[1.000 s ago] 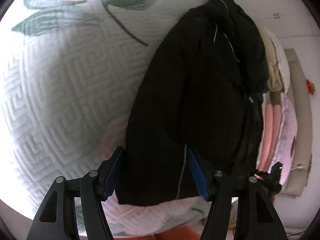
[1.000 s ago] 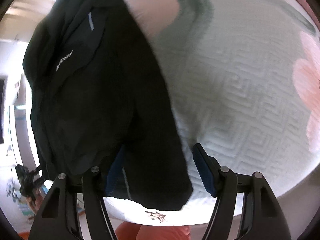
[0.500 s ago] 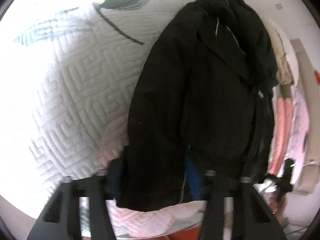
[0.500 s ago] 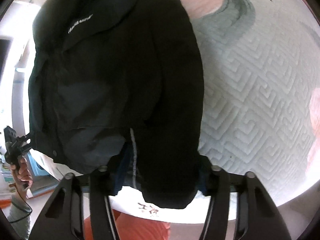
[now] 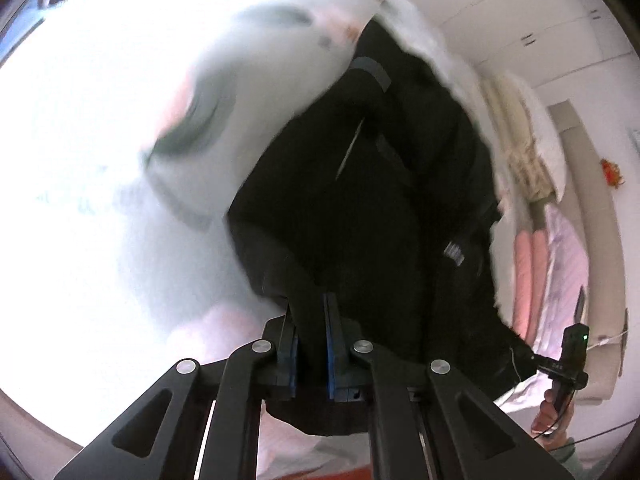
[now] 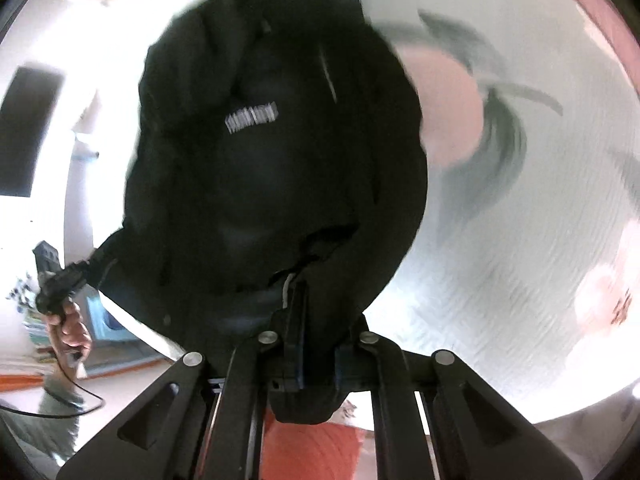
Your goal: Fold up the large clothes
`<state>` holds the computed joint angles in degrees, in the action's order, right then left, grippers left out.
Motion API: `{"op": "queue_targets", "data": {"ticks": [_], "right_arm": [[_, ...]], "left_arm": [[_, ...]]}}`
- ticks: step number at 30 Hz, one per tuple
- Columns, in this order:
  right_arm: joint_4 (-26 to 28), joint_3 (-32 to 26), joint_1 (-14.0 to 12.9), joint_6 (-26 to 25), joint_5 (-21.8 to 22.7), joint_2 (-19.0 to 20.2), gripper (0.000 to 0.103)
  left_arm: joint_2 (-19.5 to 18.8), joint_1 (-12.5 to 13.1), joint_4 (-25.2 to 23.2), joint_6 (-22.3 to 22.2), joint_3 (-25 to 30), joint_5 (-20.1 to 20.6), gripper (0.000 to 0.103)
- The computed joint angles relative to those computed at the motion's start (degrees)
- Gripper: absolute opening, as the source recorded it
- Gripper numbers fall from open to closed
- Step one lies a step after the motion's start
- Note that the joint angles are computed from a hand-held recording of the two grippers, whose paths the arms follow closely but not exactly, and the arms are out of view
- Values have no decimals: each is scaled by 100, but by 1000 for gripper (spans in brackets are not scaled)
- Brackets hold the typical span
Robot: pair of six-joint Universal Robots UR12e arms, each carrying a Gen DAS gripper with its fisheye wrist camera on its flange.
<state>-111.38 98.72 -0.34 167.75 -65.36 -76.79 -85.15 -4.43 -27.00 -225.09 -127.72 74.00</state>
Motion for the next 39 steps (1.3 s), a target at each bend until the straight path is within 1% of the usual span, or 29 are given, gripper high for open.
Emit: {"op": "queue_targets", "data": {"ticks": [2, 3, 4, 6, 9, 10, 12, 13, 14, 15, 16, 17, 18, 20, 21, 22, 23, 25, 27, 29, 30, 31, 32, 33, 34, 35, 36, 37, 39], "right_arm": [[26, -303, -58, -14, 126, 114, 11], [-51, -506, -53, -1, 200, 208, 11], [-136, -647, -9, 64, 238, 283, 11], [-218, -966, -19, 128, 397, 470, 11], [-299, -1613, -14, 317, 601, 900, 11], [-324, -1833, -14, 369, 665, 1054, 11], [-443, -2376, 70, 501, 644, 1461, 11], [-455, -2553, 77, 505, 643, 1602, 11], [-463, -2855, 122, 603, 604, 1836, 11], [-427, -3079, 147, 703, 590, 2015, 11], [-353, -3392, 174, 918, 616, 2281, 12], [-317, -3556, 195, 1075, 611, 2445, 12], [-172, -3865, 233, 1302, 566, 2726, 14], [93, -4190, 280, 1509, 451, 3048, 16], [379, -4438, 324, 1627, 351, 3289, 18], [498, -4526, 336, 1714, 363, 3418, 18], [514, -4551, 341, 1809, 415, 3498, 19], [411, -4516, 334, 1897, 510, 3533, 19], [420, -4527, 312, 1852, 616, 3524, 20], [503, -4524, 262, 1769, 781, 3483, 21], [552, -4498, 221, 1738, 902, 3440, 23], [564, -4458, 184, 1730, 1015, 3392, 25], [538, -4423, 147, 1750, 1126, 3351, 27], [467, -4332, 85, 1802, 1328, 3259, 30], [402, -4278, 45, 1843, 1453, 3218, 34], [292, -4176, -4, 1932, 1590, 3129, 35], [167, -4076, -30, 1996, 1602, 3042, 40], [26, -4012, -30, 2048, 1472, 2964, 53], [-461, -3810, -2, 2100, 964, 2729, 63]], "left_arm": [[-125, 74, 258, 13, 247, 84, 10], [-169, 151, 357, 94, 346, 85, 10], [-261, 180, 444, 164, 495, 140, 10], [-483, 225, 581, 334, 825, 235, 10], [-864, 298, 742, 610, 1331, 345, 11], [-1079, 304, 765, 733, 1603, 439, 11], [-1381, 309, 787, 888, 1970, 597, 11], [-1616, 312, 796, 909, 2228, 708, 11], [-1768, 333, 785, 894, 2382, 727, 11], [-1923, 364, 726, 836, 2536, 744, 11], [-2167, 358, 527, 697, 2788, 904, 13], [-2355, 347, 360, 578, 2972, 1033, 14], [-2451, 391, 287, 532, 3041, 1037, 14], [-2769, 384, -58, 479, 3292, 1076, 23], [-2923, 391, -278, 503, 3398, 968, 27], [-3012, 382, -355, 500, 3426, 875, 35], [-3078, 385, -354, 508, 3401, 811, 37], [-3128, 380, -263, 632, 3347, 788, 38], [-3097, 415, -255, 730, 3319, 679, 39], [-2991, 492, -320, 781, 3265, 486, 40], [-2892, 522, -217, 824, 3186, 473, 40], [-2825, 535, -68, 847, 3120, 525, 40], [-2679, 577, 237, 855, 2995, 588, 40], [-2591, 618, 405, 822, 2923, 618, 40], [-2440, 690, 747, 653, 2796, 768, 44], [-2326, 758, 1016, 498, 2701, 872, 55], [-2251, 803, 1187, 418, 2648, 959, 60], [-2179, 842, 1270, 419, 2615, 1050, 64], [-2035, 901, 1142, 675, 2613, 1225, 65]]}}
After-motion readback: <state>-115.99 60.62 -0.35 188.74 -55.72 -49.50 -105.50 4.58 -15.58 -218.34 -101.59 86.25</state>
